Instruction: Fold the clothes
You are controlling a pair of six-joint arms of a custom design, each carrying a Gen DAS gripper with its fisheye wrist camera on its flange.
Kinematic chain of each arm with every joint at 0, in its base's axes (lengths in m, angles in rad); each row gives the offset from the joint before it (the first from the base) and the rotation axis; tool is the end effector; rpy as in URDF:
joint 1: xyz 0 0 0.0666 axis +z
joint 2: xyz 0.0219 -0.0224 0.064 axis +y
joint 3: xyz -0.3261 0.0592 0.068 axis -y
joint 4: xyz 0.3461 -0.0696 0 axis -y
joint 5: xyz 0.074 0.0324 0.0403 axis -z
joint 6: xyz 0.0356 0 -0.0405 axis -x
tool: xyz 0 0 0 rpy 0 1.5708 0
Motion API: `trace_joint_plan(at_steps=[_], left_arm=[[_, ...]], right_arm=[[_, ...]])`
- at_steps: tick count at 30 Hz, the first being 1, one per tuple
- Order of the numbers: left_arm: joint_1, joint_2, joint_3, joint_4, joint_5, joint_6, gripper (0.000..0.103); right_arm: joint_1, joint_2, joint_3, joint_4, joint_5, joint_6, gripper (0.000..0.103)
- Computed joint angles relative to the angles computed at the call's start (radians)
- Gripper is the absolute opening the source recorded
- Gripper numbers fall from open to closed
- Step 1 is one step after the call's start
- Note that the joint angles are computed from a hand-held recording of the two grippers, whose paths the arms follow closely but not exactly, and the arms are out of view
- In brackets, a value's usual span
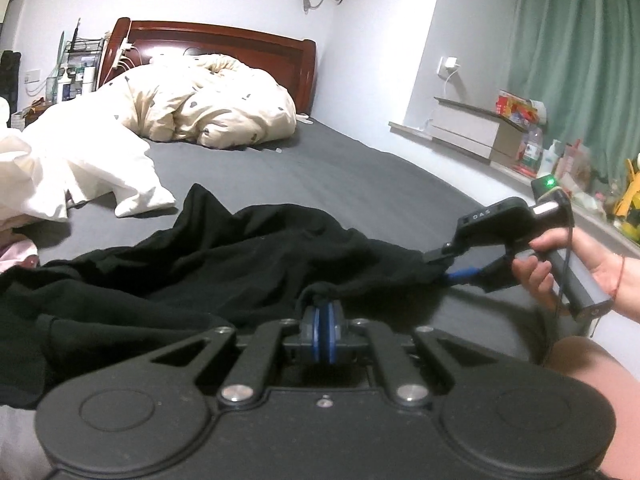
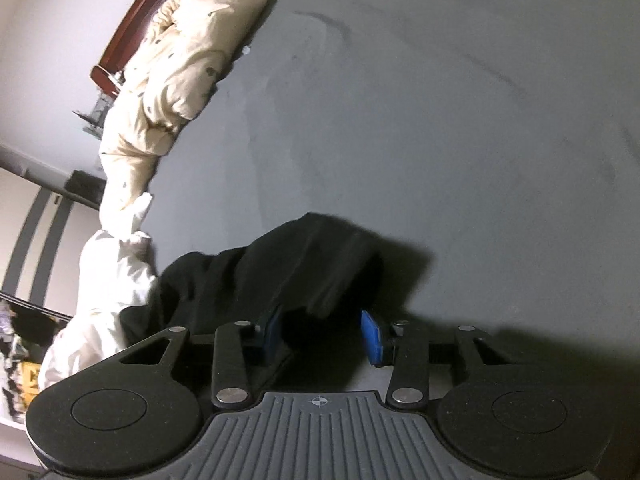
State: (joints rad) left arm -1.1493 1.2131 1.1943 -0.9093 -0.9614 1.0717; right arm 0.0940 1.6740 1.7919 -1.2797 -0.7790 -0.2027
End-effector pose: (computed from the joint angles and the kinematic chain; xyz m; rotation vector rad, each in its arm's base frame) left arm 0.1792 -0.3294 0.3777 -0.2719 2.0313 -0.1344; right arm 0.5016 0.0720 0.3975 -0.0807 2.6389 1.1486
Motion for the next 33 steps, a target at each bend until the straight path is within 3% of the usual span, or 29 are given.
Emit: trace_joint_plan(at_steps=[3,4,5,10,14,18,24,29,33], left_arm=[[-0.010,-0.001,0.004,-0.018,-0.005,0.006,0.005],[-0.012,-0.002,0.006,-0.024,-0.007,0.006,0.005],[-0.012,-0.004,0.010,-0.029,-0.008,0.004,0.005],[-0.019,-0.018,0.044,-0.067,-0.056,-0.030,0.005],[-0.022,-0.044,0.100,-0.080,-0.132,-0.132,0.005],[-0.016,-0.056,0.188,-0.059,-0.203,-0.314,0.005],[-0.001,-0.084,0.279,0.193,-0.261,-0.717,0.005],[0.013,-0.085,0.352,0.428,-0.233,-1.013,0.005],[0.033,-0.058,0.440,0.488,-0.163,-1.140,0.005]], right_arm=[[0.008,0.002,-0.009,0.037,-0.017,-0.075,0.025],[0.012,0.000,-0.014,0.054,-0.015,-0.098,0.010],[0.015,-0.001,-0.018,0.071,-0.014,-0.121,0.005],[0.041,-0.055,-0.052,0.223,-0.021,-0.198,0.003],[0.048,-0.117,-0.060,0.363,-0.053,-0.265,0.003],[0.037,-0.173,-0.039,0.501,-0.099,-0.341,0.003],[0.002,-0.234,0.034,0.626,-0.141,-0.412,0.003],[-0.035,-0.260,0.129,0.688,-0.173,-0.464,0.003],[-0.052,-0.259,0.232,0.707,-0.180,-0.485,0.003]])
